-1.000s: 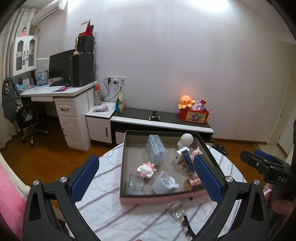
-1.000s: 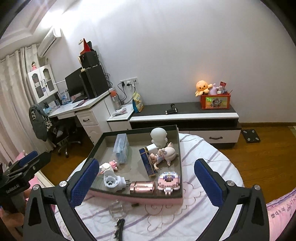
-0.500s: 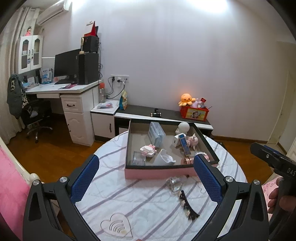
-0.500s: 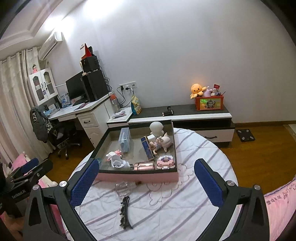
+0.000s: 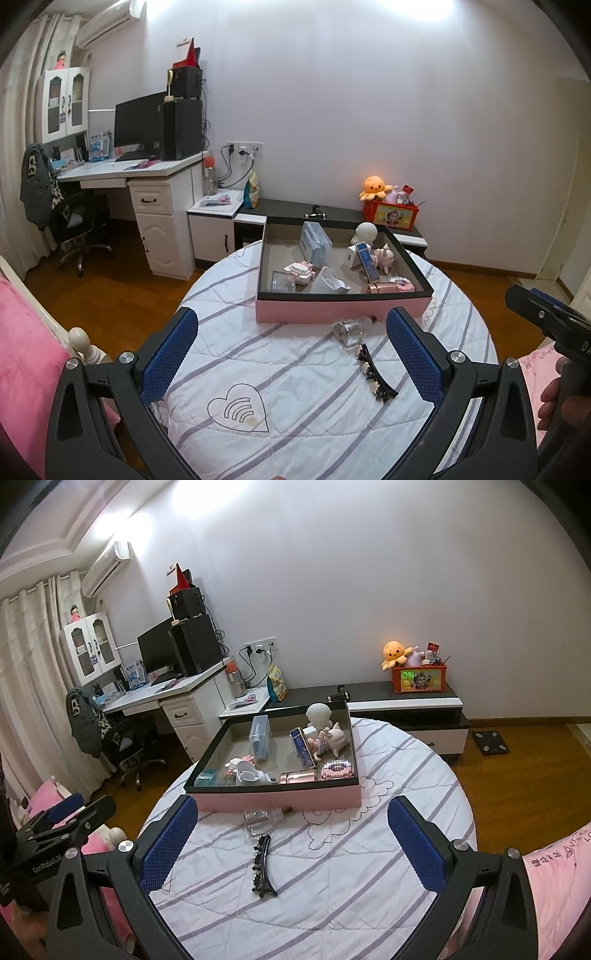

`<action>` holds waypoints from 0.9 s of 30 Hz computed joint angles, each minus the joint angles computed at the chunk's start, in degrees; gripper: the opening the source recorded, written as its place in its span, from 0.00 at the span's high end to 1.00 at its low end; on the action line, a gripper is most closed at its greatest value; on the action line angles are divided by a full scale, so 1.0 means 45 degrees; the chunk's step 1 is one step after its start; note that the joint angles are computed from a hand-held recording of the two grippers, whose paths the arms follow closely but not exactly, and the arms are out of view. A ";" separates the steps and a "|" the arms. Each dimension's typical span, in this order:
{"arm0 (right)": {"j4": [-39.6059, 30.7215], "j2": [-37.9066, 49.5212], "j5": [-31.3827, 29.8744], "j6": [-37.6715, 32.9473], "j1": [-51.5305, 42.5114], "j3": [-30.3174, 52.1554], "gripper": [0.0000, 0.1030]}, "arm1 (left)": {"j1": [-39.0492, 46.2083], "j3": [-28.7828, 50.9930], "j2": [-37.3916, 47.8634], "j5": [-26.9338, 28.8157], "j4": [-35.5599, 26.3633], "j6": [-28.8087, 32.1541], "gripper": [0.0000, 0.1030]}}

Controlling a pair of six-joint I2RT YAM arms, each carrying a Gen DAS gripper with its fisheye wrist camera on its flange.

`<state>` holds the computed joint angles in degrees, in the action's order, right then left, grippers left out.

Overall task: Organize rigid objects
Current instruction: 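Withdraw both tools from the box toward the hair clip and bottle, then grasp the black hair clip with the left tool while the right tool grasps the glass bottle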

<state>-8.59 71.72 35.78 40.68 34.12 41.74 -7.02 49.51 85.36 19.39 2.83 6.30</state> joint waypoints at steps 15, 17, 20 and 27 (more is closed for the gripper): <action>-0.0246 -0.0196 0.0249 0.0158 0.0286 -0.0091 0.00 | -0.0187 -0.0311 -0.0378 -0.0160 -0.0038 0.0079 0.00; -0.0297 -0.0182 0.0257 0.0178 0.0284 -0.0077 0.00 | -0.0270 -0.0386 -0.0385 -0.0134 -0.0101 0.0086 0.00; -0.0426 -0.0268 0.0113 0.0264 0.0096 -0.0250 0.00 | -0.0571 -0.0475 -0.0158 -0.0163 -0.0249 0.0155 0.00; -0.0062 -0.0443 -0.0721 0.0318 -0.0783 -0.1070 0.00 | -0.1934 -0.0406 0.1392 -0.0905 -0.0179 -0.0015 0.00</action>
